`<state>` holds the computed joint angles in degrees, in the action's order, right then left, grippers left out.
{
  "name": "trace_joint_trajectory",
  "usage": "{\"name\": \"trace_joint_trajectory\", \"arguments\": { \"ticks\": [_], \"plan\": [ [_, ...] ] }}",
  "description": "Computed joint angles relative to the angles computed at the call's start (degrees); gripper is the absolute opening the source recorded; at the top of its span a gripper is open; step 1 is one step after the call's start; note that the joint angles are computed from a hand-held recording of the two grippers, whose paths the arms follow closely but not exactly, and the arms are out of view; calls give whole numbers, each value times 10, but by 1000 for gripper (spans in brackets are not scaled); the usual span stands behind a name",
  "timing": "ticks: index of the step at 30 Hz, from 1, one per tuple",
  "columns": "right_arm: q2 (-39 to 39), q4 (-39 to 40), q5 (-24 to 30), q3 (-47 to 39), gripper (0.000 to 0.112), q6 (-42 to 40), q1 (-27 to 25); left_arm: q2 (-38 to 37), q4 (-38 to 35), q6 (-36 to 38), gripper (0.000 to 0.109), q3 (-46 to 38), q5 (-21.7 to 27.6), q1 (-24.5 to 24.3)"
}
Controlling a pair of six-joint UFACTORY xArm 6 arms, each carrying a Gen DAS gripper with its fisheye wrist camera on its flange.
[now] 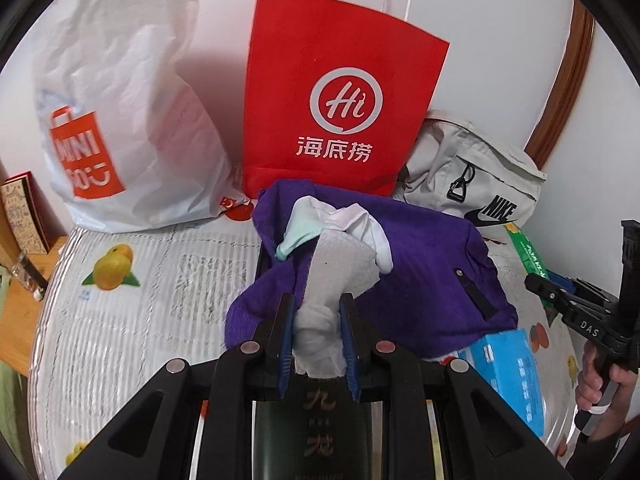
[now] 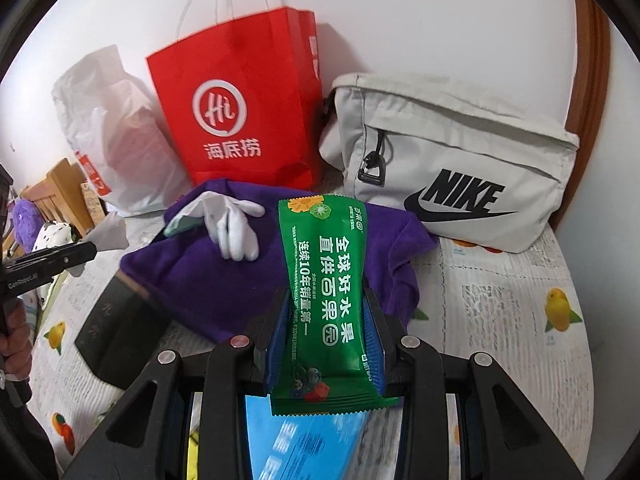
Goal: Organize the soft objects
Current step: 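Lower the white cloth onto the purple towel with the left gripper while the right lowers the packet, then open both grippers and withdraw them from the purple towel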
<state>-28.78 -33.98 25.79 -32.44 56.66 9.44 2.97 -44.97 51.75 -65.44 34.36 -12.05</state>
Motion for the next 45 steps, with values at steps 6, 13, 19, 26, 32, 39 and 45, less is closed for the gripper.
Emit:
{"name": "trace_joint_trajectory", "arguments": {
  "ticks": [6, 13, 19, 26, 32, 39, 45],
  "plan": [
    [55, 40, -35, -16, 35, -44, -33, 59, 20, -21, 21, -60, 4, -16],
    [109, 98, -47, -36, 35, -107, -50, 125, 55, -62, 21, -126, 29, -26],
    [142, 158, -57, -47, 36, -161, -56, 169, 98, -96, 21, -171, 50, -36],
    [167, 186, -55, -56, 39, -195, -61, 198, 147, -133, 22, -201, 52, -46],
    [172, 203, -62, -57, 61, -205, -63, 210, 159, -148, 42, -216, 73, -46],
    [137, 177, -51, -42, 61, -172, -52, 188, 140, -139, 53, -198, 78, -38],
    [81, 135, -28, -20, 61, -115, -26, 139, 133, -128, 53, -150, 77, -21]
  ]
}}
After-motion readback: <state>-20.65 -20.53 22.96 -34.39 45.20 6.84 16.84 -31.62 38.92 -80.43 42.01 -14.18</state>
